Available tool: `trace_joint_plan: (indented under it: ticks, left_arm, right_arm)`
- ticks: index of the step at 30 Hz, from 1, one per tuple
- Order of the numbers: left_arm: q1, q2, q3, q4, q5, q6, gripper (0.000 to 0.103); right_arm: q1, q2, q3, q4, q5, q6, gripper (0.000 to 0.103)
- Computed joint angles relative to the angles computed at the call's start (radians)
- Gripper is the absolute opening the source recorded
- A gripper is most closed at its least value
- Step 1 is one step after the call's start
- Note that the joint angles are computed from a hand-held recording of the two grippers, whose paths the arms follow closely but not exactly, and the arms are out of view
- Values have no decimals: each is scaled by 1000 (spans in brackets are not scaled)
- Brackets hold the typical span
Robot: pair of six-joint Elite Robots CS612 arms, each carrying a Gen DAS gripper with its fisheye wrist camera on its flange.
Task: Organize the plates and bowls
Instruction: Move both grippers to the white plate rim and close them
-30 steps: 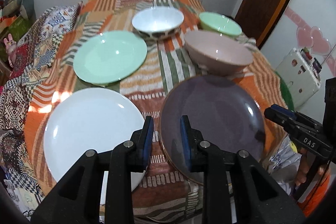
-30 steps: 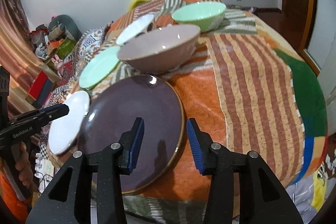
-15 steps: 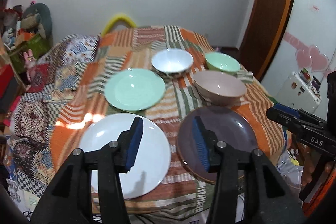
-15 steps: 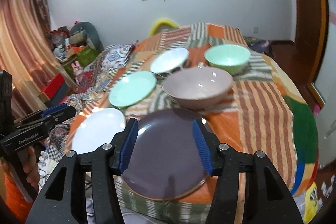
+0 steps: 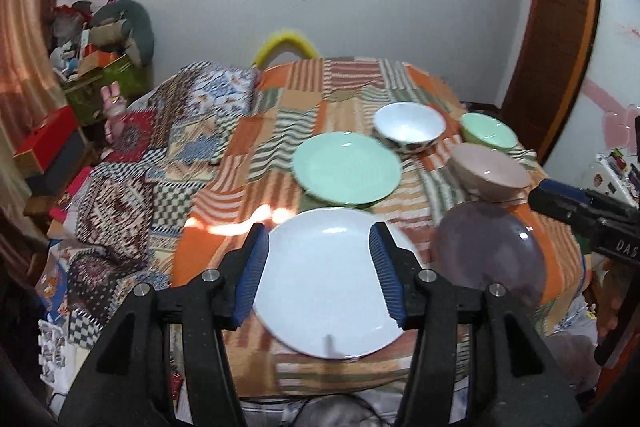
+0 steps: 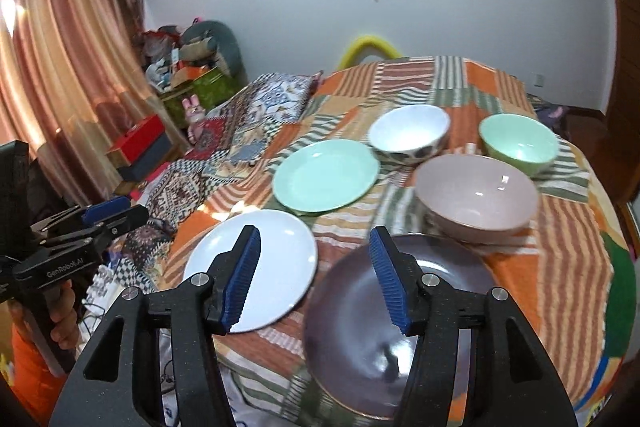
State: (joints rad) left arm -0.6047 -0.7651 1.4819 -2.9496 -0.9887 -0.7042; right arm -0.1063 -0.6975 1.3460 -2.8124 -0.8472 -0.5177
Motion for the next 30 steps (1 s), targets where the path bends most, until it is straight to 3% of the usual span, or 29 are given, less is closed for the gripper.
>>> trace_joint_plan:
  ticks: [8,21,30]
  left_arm:
    - [22,11,29,50,-21,-63,52]
    - [82,69,20,52,-218,-124,52]
    - [108,107,-7,41,-304,-135,51]
  right_arm:
    - [44,19,-33,90,-50,-63,53]
    - [93,78,-134,256,-223,-92,53]
    - [112,118,-205,351,-301,-98,53]
